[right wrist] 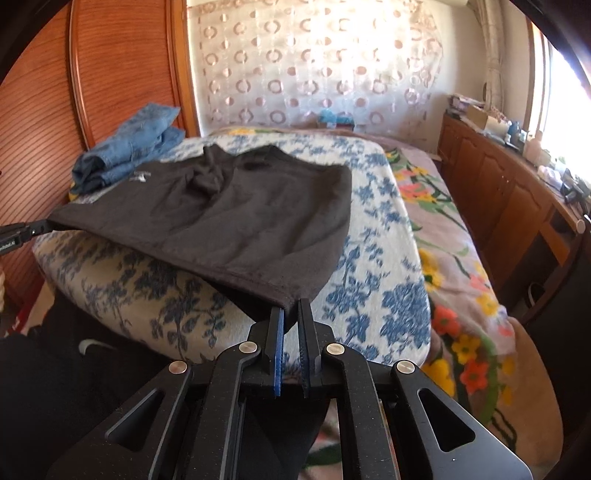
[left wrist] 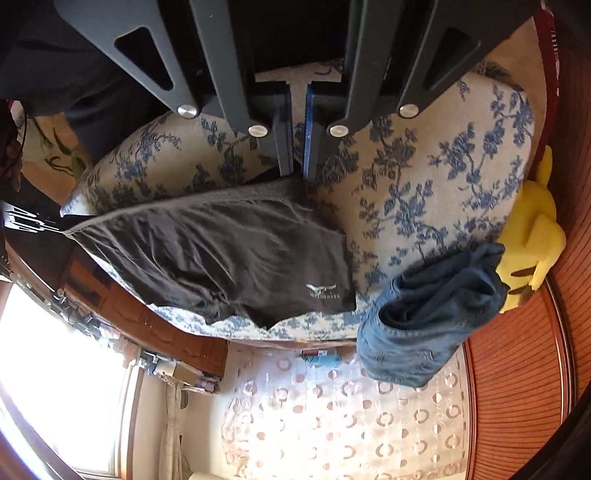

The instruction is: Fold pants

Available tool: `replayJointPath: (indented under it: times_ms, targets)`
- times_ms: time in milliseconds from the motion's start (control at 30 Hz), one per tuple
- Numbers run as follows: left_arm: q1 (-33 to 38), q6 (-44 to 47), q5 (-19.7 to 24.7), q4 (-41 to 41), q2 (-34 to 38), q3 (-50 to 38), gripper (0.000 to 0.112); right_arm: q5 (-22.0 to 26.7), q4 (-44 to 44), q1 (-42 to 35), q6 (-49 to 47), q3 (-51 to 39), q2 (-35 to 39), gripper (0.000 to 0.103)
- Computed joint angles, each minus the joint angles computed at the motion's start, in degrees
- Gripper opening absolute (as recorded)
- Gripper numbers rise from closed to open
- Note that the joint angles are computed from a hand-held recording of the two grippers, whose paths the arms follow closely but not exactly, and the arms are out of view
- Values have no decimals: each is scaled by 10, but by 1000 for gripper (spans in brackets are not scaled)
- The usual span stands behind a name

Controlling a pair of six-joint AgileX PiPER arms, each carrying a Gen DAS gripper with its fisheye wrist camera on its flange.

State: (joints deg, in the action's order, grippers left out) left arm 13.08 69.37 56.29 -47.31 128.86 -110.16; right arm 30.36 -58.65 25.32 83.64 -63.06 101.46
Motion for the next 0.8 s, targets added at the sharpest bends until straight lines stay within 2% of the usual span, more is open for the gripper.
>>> replayJointPath:
  times_ms: [67, 100, 200, 267, 367, 400, 600, 700, 800]
  targets:
    - [-1, -8, -6, 4, -2, 5, 8, -12, 3, -2, 5, 2, 4, 6]
    - [0, -7, -6, 3, -2, 6, 10, -11, 2, -1, 7, 1, 5, 12]
    - [3, 3, -16, -4, -11, 17, 25, -14, -4, 5, 11, 2, -1, 16]
    - [7, 14, -14, -16, -18, 22, 35, -7, -4, 12, 5, 1, -8, 25]
    - [11, 18, -15, -29, -24, 23, 61, -9, -5, 16, 3, 1, -22, 32]
    - [11, 22, -18, -37, -25, 24, 65, -5, -7, 18, 3, -1, -24, 34]
    - [-9, -8, -12, -33, 8, -42, 66, -5, -33, 8, 15, -26, -17, 35]
    - [-26, -20, -18, -25, 23, -64, 66, -25, -42, -7, 10, -52, 3, 35]
    - [-44, -28, -22, -19, 41, -83, 66, -47, -9, -26, -34, -96, 36, 35]
